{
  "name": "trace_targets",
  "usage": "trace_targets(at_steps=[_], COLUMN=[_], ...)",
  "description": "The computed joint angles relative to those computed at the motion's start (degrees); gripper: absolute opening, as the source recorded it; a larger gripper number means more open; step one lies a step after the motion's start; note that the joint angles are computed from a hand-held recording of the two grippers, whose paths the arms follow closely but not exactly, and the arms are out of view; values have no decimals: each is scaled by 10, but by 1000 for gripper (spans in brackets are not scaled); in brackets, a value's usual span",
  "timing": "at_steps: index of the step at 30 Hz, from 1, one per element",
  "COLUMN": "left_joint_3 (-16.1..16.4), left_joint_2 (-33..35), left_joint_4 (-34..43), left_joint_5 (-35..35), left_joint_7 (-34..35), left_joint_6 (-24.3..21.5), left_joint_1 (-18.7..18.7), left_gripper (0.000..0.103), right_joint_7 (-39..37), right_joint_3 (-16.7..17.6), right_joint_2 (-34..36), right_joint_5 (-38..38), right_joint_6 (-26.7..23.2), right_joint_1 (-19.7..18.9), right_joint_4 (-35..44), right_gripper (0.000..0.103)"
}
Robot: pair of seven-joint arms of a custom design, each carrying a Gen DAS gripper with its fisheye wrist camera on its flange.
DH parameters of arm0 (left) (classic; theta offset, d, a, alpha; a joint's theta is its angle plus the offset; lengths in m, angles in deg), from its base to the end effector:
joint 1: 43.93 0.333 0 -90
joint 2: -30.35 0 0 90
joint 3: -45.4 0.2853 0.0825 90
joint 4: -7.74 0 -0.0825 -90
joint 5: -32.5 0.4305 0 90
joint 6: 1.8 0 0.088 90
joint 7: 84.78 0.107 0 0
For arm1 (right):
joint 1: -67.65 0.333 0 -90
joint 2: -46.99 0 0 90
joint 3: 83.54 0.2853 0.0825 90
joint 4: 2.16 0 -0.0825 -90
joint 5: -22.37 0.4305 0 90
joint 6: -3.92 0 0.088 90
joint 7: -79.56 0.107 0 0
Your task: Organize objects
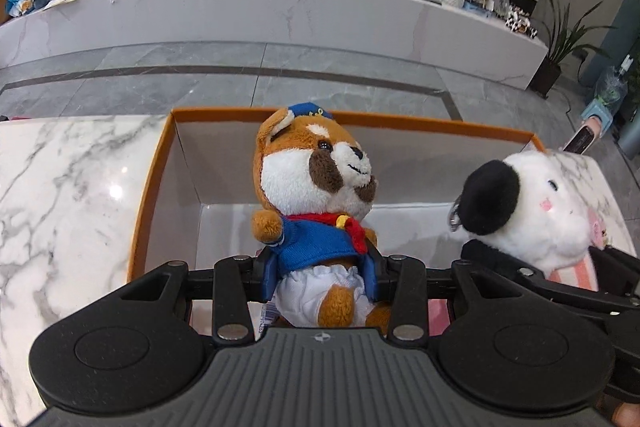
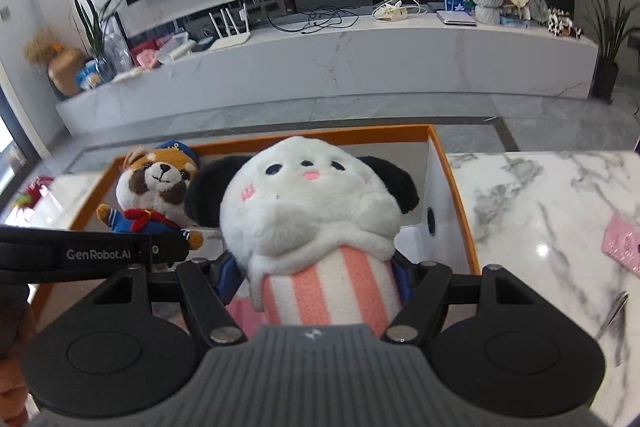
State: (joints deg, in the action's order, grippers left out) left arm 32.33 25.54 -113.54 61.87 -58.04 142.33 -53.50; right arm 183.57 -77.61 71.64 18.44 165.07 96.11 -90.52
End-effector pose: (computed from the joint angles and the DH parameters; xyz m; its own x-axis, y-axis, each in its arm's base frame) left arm 0.5587 -0.2395 0.4498 0.3135 -0.9422 0.1182 -0.7562 -0.3230 -0.5690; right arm 0.6329 0.4219 0.4612 0.4324 -0.8872 -0.1612 -0.6582 -0.1884 -0.7289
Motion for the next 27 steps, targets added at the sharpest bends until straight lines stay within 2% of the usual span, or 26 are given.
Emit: trace_targets(at_steps=[2,6,12,14,15,22,27], left_joint_3=[-1,3,4,4,3,2,4], left_joint_2=[10,11,3,1,2,17,20], left_joint_4=[12,11,5,4,6,26,29], left_joint_5=[-7,-25,-34,-36,-35,-21,-21], left_joint_7=[13,24,38,37,36,29,27], left_joint_6=[-14,-13,-25,-28,-32,-63,-65], left_joint_1=[-3,-6,-4,-4,-3,-6,-9], left_gripper=[46,46,46,46,46,47,47], right_joint_7=[6,8,-5,-28,-30,8,21], right_joint_3=[-10,-14,6,29,29,-10,-13], right_joint_2=[-1,-1,15,30,33,39,42], right_joint_5=[-20,-36,-3,37,43,4,-12], right_joint_6=[-6,-4,9,-7,-14,-47,-54], right_joint_1=[10,15,-3,-22,-21,13,16], right_joint_4=[-1,-3,13,34,40,60,66], right_gripper=[72,72,72,72,72,72,71])
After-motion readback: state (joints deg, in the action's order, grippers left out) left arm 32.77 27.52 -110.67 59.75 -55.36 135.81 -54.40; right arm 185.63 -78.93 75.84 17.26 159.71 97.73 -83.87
